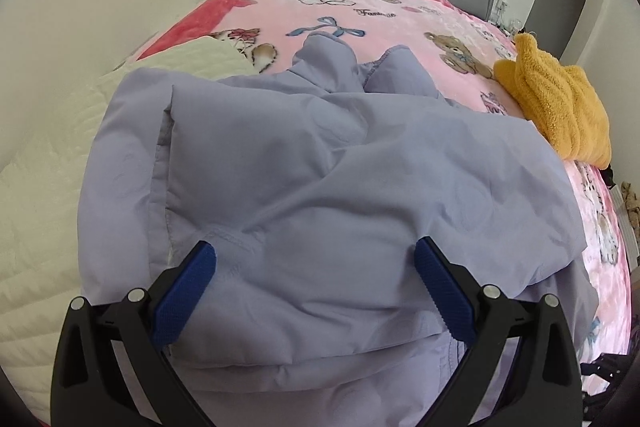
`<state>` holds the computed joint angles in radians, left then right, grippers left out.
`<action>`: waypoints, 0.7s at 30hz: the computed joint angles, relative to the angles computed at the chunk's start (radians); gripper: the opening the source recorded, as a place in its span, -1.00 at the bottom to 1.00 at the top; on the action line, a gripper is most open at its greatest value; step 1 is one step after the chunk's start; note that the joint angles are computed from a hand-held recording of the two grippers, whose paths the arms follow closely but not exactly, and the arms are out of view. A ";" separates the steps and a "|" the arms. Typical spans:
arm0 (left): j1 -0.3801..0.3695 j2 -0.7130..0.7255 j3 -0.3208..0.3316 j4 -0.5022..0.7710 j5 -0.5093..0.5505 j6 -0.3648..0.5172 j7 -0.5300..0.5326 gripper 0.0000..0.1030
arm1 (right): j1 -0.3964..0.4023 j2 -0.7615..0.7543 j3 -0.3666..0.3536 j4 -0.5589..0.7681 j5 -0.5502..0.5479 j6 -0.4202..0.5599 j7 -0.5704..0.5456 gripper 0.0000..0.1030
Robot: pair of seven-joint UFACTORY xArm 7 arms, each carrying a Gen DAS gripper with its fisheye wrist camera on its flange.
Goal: Fold large clothes
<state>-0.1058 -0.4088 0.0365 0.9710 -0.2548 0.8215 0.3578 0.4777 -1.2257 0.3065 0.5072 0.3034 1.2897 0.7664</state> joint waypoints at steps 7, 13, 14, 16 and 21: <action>0.000 -0.006 -0.007 -0.001 0.012 -0.002 -0.019 0.90 | -0.029 -0.089 0.024 0.142 0.012 0.200 0.128 -0.64; -0.003 -0.017 -0.012 -0.038 0.018 -0.037 0.000 0.90 | -0.079 -0.194 0.091 0.102 0.078 0.320 0.240 -0.62; -0.004 -0.018 -0.012 -0.043 0.020 -0.045 0.002 0.90 | -0.073 -0.182 0.101 0.086 0.082 0.312 0.223 -0.57; -0.008 -0.019 -0.008 -0.047 0.018 -0.047 0.006 0.90 | -0.054 -0.166 0.129 0.040 0.070 0.288 0.187 -0.49; -0.028 -0.067 0.031 -0.060 -0.035 -0.032 0.068 0.90 | -0.061 -0.127 0.117 0.117 0.016 0.303 0.195 -0.19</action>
